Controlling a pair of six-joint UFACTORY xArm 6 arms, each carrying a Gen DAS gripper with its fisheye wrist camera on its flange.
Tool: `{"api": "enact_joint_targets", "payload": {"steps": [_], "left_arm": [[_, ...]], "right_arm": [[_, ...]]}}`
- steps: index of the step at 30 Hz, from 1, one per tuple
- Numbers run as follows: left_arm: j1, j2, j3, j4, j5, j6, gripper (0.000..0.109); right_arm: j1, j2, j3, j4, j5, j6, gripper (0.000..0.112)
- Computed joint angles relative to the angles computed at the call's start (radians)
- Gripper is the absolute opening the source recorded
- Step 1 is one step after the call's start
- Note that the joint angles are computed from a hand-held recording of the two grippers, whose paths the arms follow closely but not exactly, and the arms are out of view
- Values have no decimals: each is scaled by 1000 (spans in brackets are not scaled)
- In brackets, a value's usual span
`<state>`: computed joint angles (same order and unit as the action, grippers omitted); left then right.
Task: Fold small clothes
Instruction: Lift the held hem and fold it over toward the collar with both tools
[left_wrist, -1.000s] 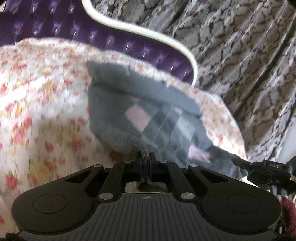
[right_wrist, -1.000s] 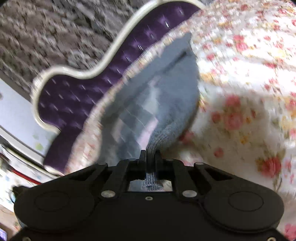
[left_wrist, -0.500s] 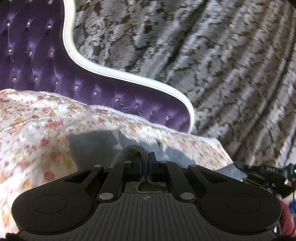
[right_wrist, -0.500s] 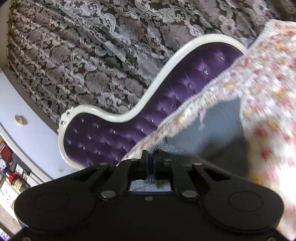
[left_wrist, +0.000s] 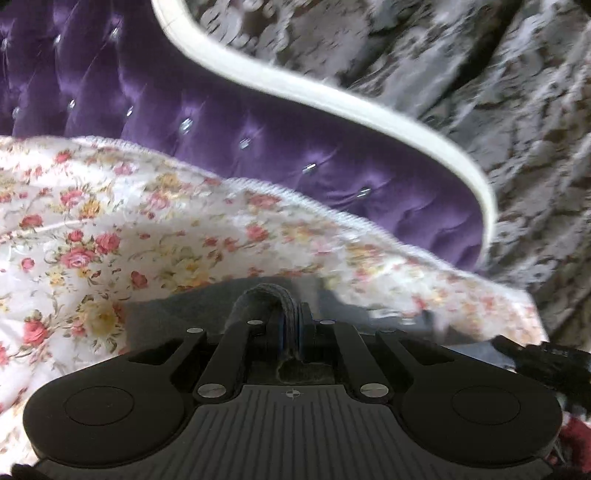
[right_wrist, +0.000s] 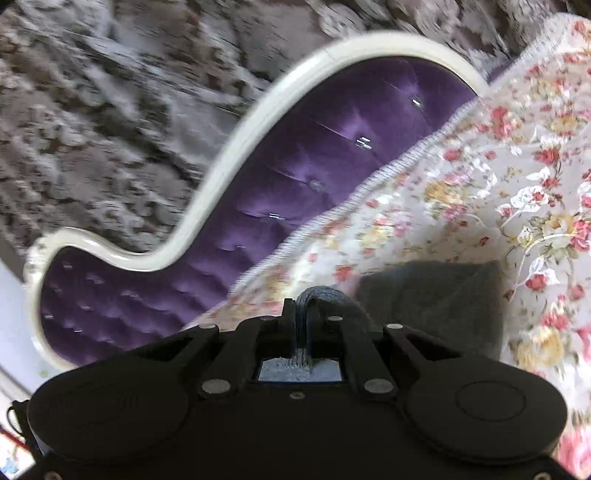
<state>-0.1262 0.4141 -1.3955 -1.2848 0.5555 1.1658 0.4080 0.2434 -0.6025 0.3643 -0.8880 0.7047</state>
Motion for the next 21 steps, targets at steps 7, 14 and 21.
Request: {"api": "enact_joint_targets", "payload": {"steps": [7,14,21], "left_arm": [[-9,111,-106,75,-53,-98,43],[-8,-17,6,-78,-128,150,71],[-78,-168,216,-145,-167,483,76]], "right_arm": [[-35,88,-110,61,151,-80,18],[47,45,-114,329,123,-346,68],[248,20,-222,732,150,-913,78]]}}
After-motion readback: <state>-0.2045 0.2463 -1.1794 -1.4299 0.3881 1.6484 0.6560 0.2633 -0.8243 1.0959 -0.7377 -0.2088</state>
